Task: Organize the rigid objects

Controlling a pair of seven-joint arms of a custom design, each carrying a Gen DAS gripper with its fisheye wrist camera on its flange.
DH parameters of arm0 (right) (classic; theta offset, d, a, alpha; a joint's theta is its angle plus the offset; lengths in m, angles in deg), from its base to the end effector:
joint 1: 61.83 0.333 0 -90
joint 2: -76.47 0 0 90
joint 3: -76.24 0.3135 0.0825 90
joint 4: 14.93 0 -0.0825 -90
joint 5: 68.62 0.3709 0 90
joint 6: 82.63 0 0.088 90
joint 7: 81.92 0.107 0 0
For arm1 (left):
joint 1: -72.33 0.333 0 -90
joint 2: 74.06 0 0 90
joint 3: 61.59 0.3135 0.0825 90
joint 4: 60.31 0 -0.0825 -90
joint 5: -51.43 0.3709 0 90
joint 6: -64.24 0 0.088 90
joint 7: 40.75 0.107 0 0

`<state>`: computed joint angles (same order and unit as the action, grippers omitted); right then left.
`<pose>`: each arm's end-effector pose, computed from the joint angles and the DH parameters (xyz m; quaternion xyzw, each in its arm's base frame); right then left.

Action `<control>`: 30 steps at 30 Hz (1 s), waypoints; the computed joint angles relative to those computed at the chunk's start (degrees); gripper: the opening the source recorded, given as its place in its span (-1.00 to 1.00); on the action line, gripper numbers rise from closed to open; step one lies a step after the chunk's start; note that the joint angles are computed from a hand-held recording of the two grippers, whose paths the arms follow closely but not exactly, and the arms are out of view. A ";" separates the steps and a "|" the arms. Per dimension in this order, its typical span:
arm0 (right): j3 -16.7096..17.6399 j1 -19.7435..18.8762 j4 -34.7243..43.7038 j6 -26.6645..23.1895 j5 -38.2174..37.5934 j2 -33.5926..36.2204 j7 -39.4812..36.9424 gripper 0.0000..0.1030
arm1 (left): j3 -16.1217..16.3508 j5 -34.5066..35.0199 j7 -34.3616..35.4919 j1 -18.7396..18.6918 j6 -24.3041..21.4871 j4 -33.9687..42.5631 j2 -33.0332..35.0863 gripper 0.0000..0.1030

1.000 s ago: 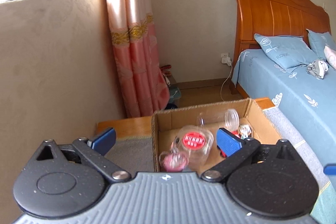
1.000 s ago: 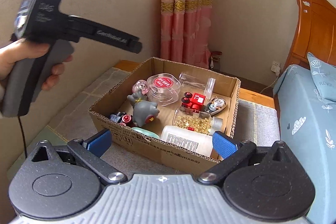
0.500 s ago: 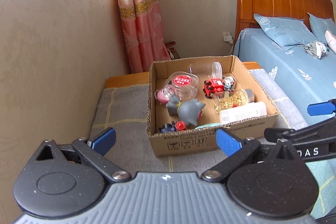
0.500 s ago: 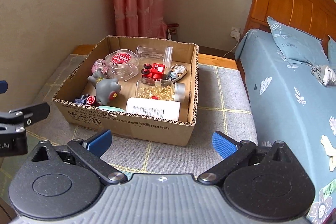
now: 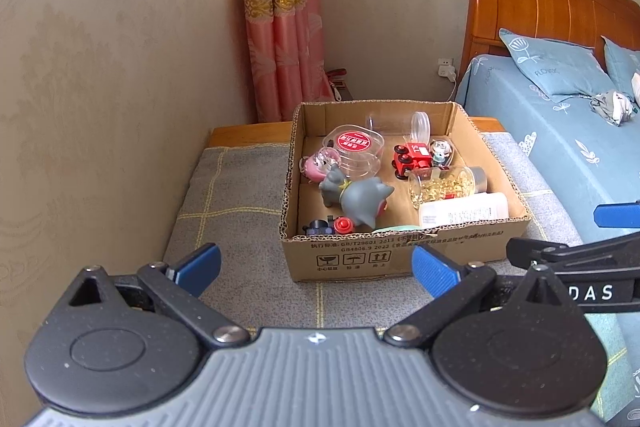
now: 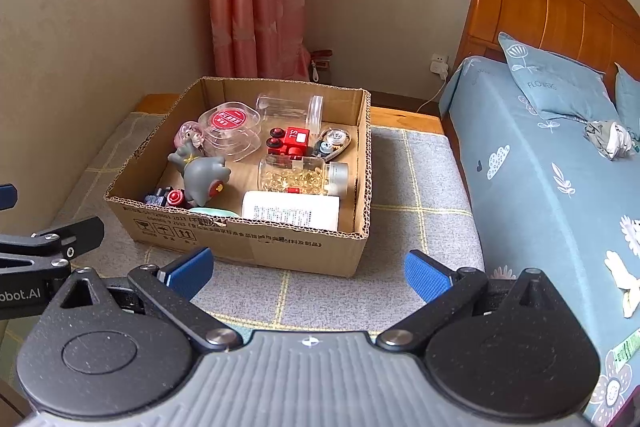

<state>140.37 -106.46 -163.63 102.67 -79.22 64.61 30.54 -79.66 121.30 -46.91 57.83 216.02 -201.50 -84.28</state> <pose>0.4416 0.1803 0.3776 -0.7218 0.5892 -0.2434 0.2695 0.3812 -0.2745 0.3877 -0.6738 0.6212 -0.2492 0.3130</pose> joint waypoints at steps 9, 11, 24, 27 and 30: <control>-0.83 0.90 -0.07 0.35 0.60 0.27 -0.53 1.00 | -0.13 -0.53 0.55 -0.15 -0.74 0.22 -0.11 0.97; -1.57 1.55 -0.08 0.36 0.76 0.41 -0.81 1.00 | -0.16 -0.59 0.59 -0.19 -0.92 0.28 -0.12 0.97; -2.43 2.42 -0.32 0.86 2.36 0.27 -1.96 1.00 | -0.12 -0.97 1.76 -0.39 -0.92 0.57 0.00 0.97; -2.13 2.23 -0.34 0.83 2.60 0.05 -2.03 1.00 | -0.21 -1.00 1.72 -0.44 -1.13 0.53 -0.13 0.97; -2.81 2.91 -0.52 0.92 2.96 -0.06 -2.19 1.00 | -0.22 -0.90 1.66 -0.40 -1.09 0.47 -0.21 0.97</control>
<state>137.57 -103.56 -164.15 103.58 -76.26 64.55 28.35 -79.88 120.40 -45.25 57.43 214.93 -201.03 -84.49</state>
